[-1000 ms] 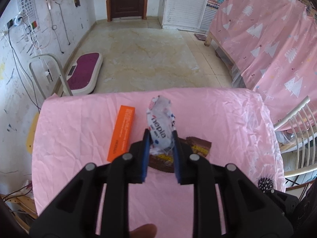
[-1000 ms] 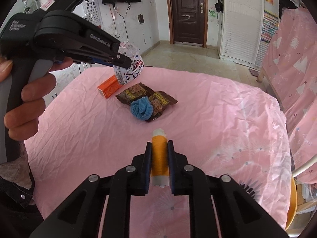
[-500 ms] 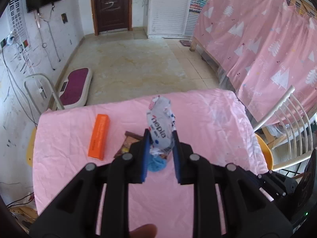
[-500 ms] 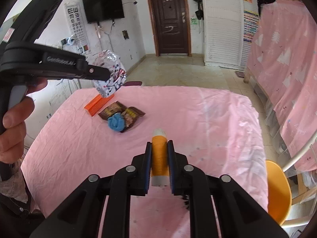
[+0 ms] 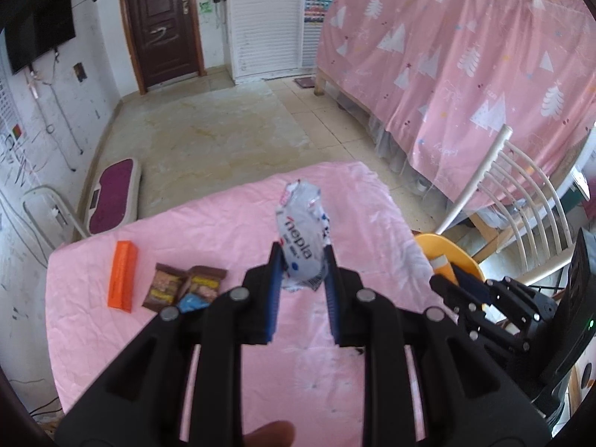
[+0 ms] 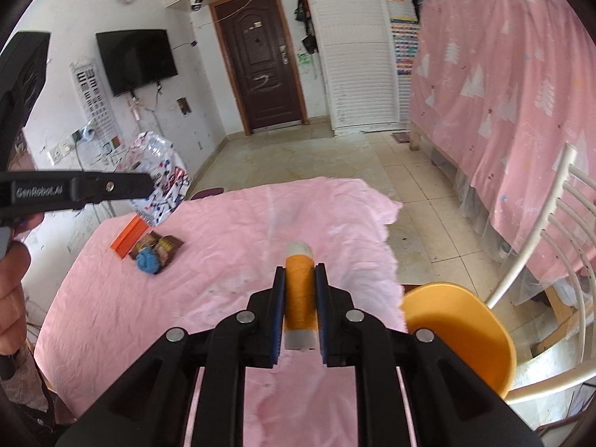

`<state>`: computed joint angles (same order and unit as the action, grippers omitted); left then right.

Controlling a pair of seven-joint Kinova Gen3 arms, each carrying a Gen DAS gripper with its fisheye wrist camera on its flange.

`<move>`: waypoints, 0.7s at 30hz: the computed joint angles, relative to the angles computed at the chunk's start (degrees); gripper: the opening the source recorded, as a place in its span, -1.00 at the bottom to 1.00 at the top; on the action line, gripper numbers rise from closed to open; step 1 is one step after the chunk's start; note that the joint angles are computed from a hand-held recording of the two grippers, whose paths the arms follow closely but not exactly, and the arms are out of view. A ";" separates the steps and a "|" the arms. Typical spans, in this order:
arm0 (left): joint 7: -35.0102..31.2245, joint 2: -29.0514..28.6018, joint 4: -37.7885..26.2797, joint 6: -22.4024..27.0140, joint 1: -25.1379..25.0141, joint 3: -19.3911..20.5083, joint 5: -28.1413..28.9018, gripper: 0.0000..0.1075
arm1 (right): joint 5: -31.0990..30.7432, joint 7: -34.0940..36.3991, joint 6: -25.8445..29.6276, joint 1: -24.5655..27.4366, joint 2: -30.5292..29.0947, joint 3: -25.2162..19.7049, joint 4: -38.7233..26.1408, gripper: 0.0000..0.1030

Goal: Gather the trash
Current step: 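Carry the wrapper and spool over the orange bin, then open both grippers to drop the wrapper and spool into the bin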

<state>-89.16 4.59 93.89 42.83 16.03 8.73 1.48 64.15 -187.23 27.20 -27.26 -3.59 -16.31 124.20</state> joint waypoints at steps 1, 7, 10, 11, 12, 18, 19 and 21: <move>0.58 0.27 -0.32 0.11 0.70 0.44 -0.67 -0.63 | 0.34 -0.70 -0.16 0.47 -0.98 0.41 0.88 -0.91; 0.05 1.75 -1.64 0.30 3.61 2.24 -0.46 -0.63 | 2.79 -4.66 0.10 4.21 -4.22 0.44 4.41 -0.91; -2.78 1.96 -1.10 -1.58 4.60 3.21 1.81 -0.63 | 3.38 -5.78 -0.98 6.71 -5.69 0.90 6.35 -0.91; -3.74 1.97 -0.81 -2.23 4.90 3.48 2.52 -0.63 | 3.62 -6.19 -1.51 7.55 -6.03 1.03 6.93 -0.91; -4.97 2.11 -0.61 -2.76 5.22 3.86 3.41 -0.63 | 4.10 -6.82 -2.17 8.43 -6.19 1.15 7.48 -0.91; -4.78 4.52 -2.02 -3.09 9.41 4.74 2.16 -0.63 | 6.71 -9.62 -6.17 13.25 -7.22 2.45 10.77 -0.91; -4.39 5.15 -2.54 -2.90 10.21 4.86 1.66 -0.63 | 7.58 -10.62 -6.74 13.93 -7.42 2.45 11.39 -0.91; -4.23 6.20 -3.27 -2.45 11.41 5.06 1.16 -0.63 | 9.63 -12.61 -8.41 15.35 -7.65 3.20 12.51 -0.91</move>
